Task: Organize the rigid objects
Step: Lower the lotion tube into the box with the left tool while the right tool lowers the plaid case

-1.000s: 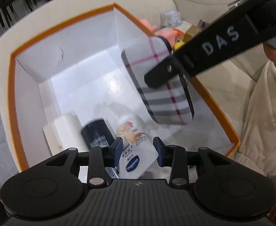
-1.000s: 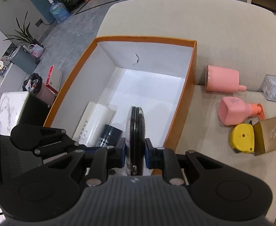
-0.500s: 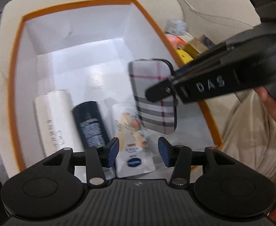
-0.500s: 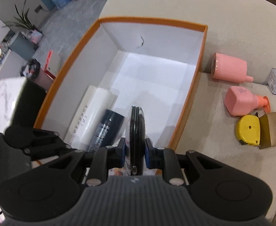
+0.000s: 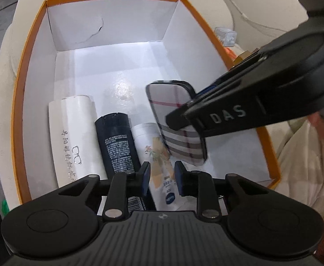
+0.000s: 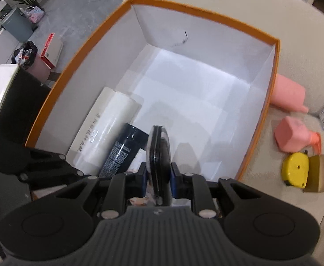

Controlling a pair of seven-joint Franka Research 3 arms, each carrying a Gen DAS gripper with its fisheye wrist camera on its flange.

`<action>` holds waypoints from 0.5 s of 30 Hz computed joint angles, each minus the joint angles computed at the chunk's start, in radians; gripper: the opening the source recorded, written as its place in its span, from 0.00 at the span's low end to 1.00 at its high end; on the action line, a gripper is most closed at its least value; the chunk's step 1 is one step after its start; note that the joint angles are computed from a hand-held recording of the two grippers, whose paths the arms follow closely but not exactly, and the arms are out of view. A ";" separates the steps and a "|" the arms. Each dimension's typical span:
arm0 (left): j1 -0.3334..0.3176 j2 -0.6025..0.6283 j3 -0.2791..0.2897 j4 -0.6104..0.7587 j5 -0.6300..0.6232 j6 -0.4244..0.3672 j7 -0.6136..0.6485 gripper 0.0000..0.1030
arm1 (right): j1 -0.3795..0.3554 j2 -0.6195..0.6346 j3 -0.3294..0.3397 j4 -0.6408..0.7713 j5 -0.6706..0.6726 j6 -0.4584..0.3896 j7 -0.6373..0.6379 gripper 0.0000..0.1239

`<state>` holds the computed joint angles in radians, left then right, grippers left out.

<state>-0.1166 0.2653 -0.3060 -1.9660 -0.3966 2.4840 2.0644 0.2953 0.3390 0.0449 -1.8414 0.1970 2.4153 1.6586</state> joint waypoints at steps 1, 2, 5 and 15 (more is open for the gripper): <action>-0.002 -0.001 0.000 -0.004 0.001 0.007 -0.001 0.29 | -0.004 0.008 0.003 0.018 0.001 -0.029 -0.015 0.15; 0.000 -0.001 -0.002 -0.007 -0.005 0.011 0.002 0.29 | -0.007 0.016 0.003 0.041 -0.002 -0.069 -0.026 0.15; 0.008 -0.006 -0.011 -0.019 -0.040 0.030 0.025 0.29 | -0.008 0.030 0.002 0.094 -0.007 -0.167 -0.035 0.15; 0.011 -0.022 -0.007 -0.033 -0.072 0.042 0.059 0.29 | -0.018 0.078 0.007 0.192 0.032 -0.322 -0.067 0.18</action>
<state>-0.1060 0.2433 -0.3133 -1.9986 -0.4684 2.5262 2.1236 0.2769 0.4171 0.0517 -1.6496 0.2294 2.0932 1.5920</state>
